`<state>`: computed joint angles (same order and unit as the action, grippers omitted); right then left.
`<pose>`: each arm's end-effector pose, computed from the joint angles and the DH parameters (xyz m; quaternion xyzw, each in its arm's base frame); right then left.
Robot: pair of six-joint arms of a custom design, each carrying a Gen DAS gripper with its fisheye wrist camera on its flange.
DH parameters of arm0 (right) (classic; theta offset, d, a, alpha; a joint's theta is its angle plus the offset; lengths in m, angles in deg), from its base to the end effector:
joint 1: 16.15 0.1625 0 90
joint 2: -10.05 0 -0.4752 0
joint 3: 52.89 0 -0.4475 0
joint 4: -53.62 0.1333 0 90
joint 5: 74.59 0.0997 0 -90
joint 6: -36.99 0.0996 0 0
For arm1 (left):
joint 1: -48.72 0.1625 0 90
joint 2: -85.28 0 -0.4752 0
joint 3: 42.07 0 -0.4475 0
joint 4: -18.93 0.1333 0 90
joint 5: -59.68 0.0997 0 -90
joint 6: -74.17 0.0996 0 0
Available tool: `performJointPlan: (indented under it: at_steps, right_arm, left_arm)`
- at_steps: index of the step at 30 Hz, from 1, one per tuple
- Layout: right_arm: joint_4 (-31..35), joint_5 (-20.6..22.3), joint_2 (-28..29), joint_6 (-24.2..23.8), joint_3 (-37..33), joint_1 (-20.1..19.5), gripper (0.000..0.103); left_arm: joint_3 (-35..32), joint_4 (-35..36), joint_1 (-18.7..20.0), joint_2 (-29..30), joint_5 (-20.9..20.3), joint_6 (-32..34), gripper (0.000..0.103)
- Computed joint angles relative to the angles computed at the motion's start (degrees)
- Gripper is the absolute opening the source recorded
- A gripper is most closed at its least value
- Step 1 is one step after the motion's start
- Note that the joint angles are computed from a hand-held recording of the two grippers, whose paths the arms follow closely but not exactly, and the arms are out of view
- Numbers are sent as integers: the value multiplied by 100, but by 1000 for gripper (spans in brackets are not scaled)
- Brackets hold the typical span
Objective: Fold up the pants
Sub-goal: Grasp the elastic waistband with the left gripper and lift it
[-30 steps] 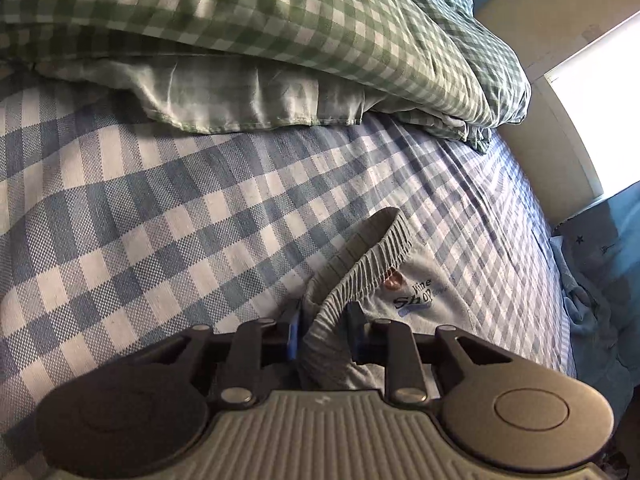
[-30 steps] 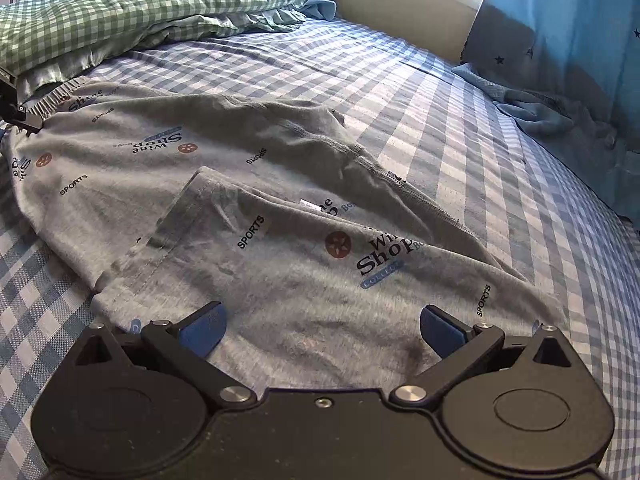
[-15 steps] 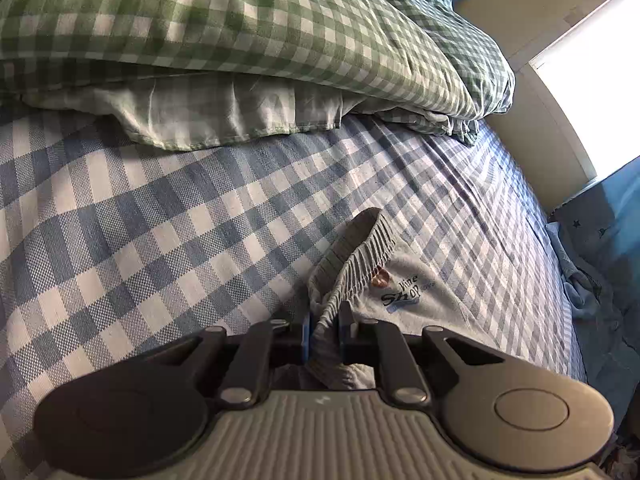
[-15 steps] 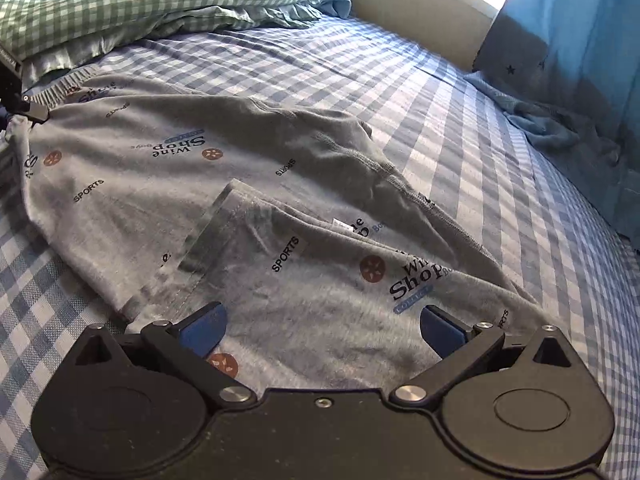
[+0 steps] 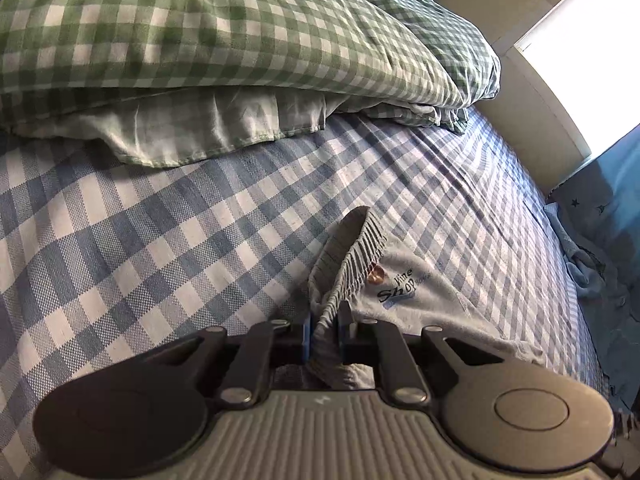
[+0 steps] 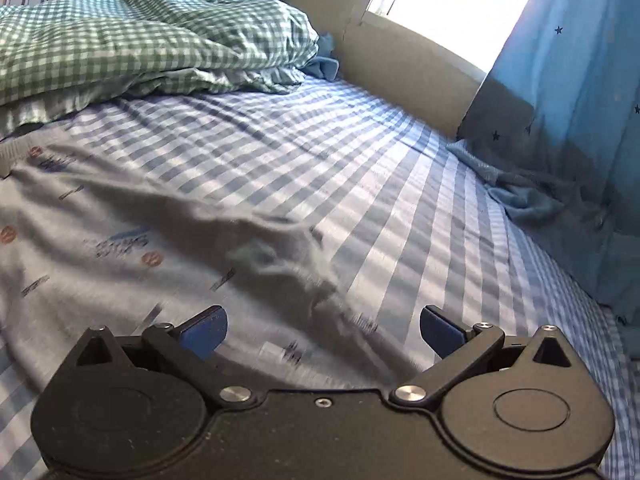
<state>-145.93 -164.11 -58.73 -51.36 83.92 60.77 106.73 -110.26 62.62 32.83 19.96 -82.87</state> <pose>0.0220 -0.4980 0.1820 0.5722 -0.7396 0.2275 0.2719 -0.1832 -0.2616 -0.0238 -0.3614 0.7367 -0.5274 0.2205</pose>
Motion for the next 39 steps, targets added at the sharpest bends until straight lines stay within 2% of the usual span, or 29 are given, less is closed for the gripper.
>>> performJointPlan:
  at_steps: [1, 3, 5, 6, 7, 8, 9, 11, 13, 15, 17, 18, 19, 21, 23, 25, 29, 32, 34, 39]
  right_arm:
    - [217, -22, 145, 192, -236, 116, 102]
    - [1247, -133, 282, 612, -796, 330, 102]
    - [2170, -594, 549, 1014, -1313, 530, 102]
    - [2272, -945, 743, 1113, -1480, 628, 102]
    - [2134, -1268, 926, 1058, -1588, 700, 101]
    - [1755, -1389, 1096, 902, -1633, 708, 102]
    - [1481, -1274, 1178, 934, -1645, 663, 102]
    - [1496, -1282, 1194, 1350, -1742, 667, 102]
    - [1310, -974, 1029, 1313, -1600, 609, 102]
    - [1007, -682, 774, 1149, -1323, 543, 102]
    - [1180, -457, 341, 1179, -1014, 426, 102]
    - [1400, -346, 35, 1165, -808, 326, 102]
    - [1576, -257, -241, 1085, -613, 221, 102]
    - [1723, -63, -819, 716, -128, -81, 102]
    - [1763, 87, -1269, 299, 237, -419, 102]
    - [1608, -7, -1486, -65, 533, -707, 102]
    - [971, -338, -1281, -592, 789, -977, 102]
    - [997, -214, -1334, -372, 776, -949, 102]
    - [1259, -28, -1531, -165, 704, -904, 102]
    - [1893, 302, -2047, 205, 476, -936, 102]
  left_arm:
    - [6, -46, 3, 42, -8, -3, 13]
    - [29, -163, 18, 110, -30, -17, 15]
    - [65, -262, 8, 165, -47, -81, 18]
    - [107, -359, -17, 205, -41, -155, 20]
    - [151, -443, -57, 231, -30, -251, 24]
    - [208, -550, -112, 264, -5, -382, 27]
    - [294, -746, -183, 311, 51, -500, 35]
    - [391, -888, -330, 383, 141, -760, 50]
    - [451, -968, -490, 504, 256, -1005, 73]
    - [431, -939, -558, 607, 285, -1170, 75]
    - [345, -710, -578, 677, 253, -1366, 70]
    - [278, -545, -549, 680, 184, -1475, 58]
    - [243, -466, -517, 677, 125, -1526, 41]
    - [287, -638, -465, 694, 25, -1569, 21]
    - [337, -691, -521, 724, 49, -1772, 20]
    - [243, -494, -409, 579, 15, -1458, 17]
    - [-112, 320, -209, 205, -18, -894, 13]
    - [-420, 1070, -154, -79, 72, -531, 12]
    - [-721, 1651, -110, -187, 173, -173, 12]
    - [-1704, 2832, -90, -34, 860, 1294, 12]
